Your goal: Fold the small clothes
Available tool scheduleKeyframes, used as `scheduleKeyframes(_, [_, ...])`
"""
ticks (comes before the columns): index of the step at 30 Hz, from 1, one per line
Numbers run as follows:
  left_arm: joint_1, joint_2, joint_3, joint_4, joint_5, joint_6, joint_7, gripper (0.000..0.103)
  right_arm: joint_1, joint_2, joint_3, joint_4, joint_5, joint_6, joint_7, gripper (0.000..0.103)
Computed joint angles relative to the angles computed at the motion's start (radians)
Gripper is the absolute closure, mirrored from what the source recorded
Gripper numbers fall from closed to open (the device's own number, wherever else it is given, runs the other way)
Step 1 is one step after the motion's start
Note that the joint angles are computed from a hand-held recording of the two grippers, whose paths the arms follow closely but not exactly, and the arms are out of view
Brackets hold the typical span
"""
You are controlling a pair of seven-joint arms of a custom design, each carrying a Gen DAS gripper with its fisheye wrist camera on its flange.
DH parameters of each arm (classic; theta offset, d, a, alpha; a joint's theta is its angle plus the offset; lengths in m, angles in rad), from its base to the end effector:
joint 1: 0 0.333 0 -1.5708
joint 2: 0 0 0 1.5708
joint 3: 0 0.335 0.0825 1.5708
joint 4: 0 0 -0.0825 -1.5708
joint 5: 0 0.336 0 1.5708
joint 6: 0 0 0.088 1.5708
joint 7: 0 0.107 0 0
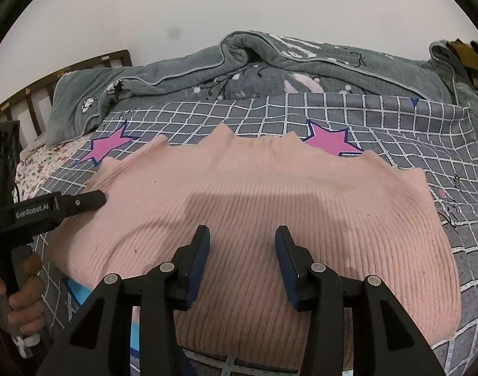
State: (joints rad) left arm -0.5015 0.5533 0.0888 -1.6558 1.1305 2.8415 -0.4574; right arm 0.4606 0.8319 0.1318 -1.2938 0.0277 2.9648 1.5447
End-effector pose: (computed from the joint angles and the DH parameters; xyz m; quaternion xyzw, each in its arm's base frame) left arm 0.6000 -0.3268 0.3812 -0.8018 0.4303 -0.3692 0.1889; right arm 0.6607 0.3963 0.3876 -0.7855 0.4622 -0.1590 0.3796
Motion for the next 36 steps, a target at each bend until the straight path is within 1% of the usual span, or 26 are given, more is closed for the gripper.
scheduleKeyframes(5, [0.000, 0.004, -0.002, 0.004, -0.008, -0.004, 0.014, 0.045, -0.012, -0.014, 0.017, -0.029, 0.001, 0.016, -0.022, 0.060])
scheduleKeyframes(8, [-0.005, 0.007, 0.004, 0.009, -0.005, -0.004, 0.002, 0.044, -0.015, -0.024, 0.022, -0.048, 0.003, 0.027, -0.031, 0.060])
scheduleKeyframes(13, [-0.011, 0.014, 0.005, 0.021, 0.001, -0.018, -0.006, 0.043, -0.010, -0.037, 0.016, -0.076, -0.006, 0.046, -0.045, 0.060])
scheduleKeyframes(21, [-0.012, 0.018, 0.007, 0.026, 0.009, -0.014, -0.013, 0.043, -0.008, -0.053, 0.015, -0.109, -0.018, 0.068, -0.065, 0.060])
scheduleKeyframes(36, [-0.012, 0.023, 0.010, 0.033, 0.040, 0.001, -0.052, 0.045, -0.007, -0.060, 0.013, -0.118, -0.021, 0.063, -0.069, 0.060])
